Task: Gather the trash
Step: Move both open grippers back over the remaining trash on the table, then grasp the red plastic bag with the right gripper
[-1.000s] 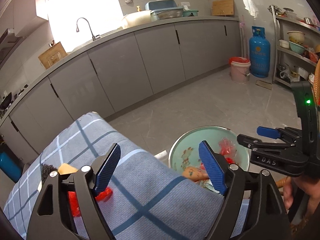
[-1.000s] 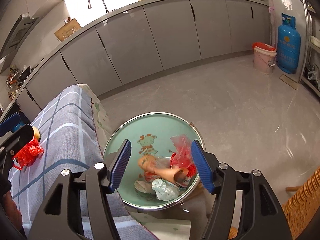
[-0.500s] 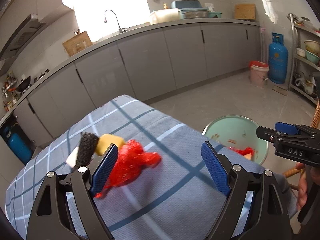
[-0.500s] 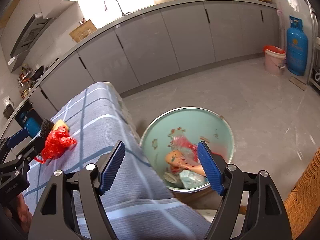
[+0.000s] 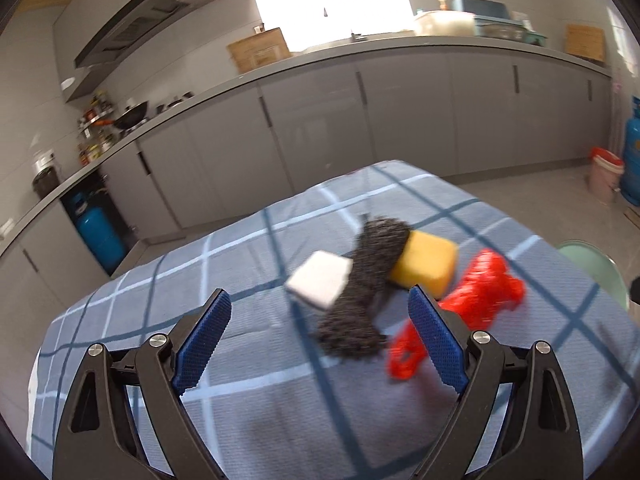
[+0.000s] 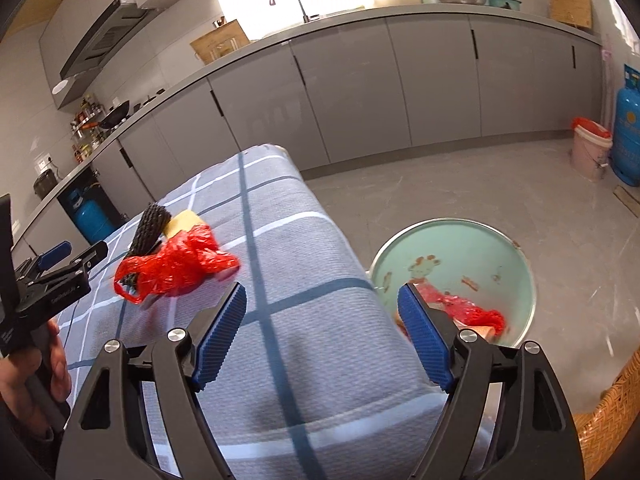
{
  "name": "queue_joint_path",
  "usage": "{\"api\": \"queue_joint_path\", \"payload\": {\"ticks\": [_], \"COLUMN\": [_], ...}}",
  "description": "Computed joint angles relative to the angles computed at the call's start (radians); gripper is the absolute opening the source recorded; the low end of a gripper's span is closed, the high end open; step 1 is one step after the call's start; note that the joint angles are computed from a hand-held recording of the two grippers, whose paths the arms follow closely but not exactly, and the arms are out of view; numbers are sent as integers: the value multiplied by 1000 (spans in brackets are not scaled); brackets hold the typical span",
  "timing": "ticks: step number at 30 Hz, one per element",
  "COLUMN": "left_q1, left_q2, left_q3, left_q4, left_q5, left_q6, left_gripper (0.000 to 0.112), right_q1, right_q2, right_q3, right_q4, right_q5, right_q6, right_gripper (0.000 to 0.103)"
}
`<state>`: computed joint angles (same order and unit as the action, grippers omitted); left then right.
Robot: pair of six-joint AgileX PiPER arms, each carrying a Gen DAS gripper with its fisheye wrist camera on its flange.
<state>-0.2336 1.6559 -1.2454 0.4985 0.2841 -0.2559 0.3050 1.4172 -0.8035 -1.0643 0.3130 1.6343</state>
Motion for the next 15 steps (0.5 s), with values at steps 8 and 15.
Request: {"api": "queue_joint_path", "payload": {"ticks": [8, 15], "left_q1": [110, 191], "left_q2": [68, 119], "left_q3": [-27, -93], "left_q4": [90, -14], "left_q5": [31, 69], "left_q6": [-145, -99], "left_gripper": [89, 89], "right_q1": [126, 190], "right_q2": [171, 417], "right_q3": [-248, -614], "right_q4": [57, 236], "right_q5": [95, 265], "right_q6": [-92, -264], "right_gripper": [83, 92]}}
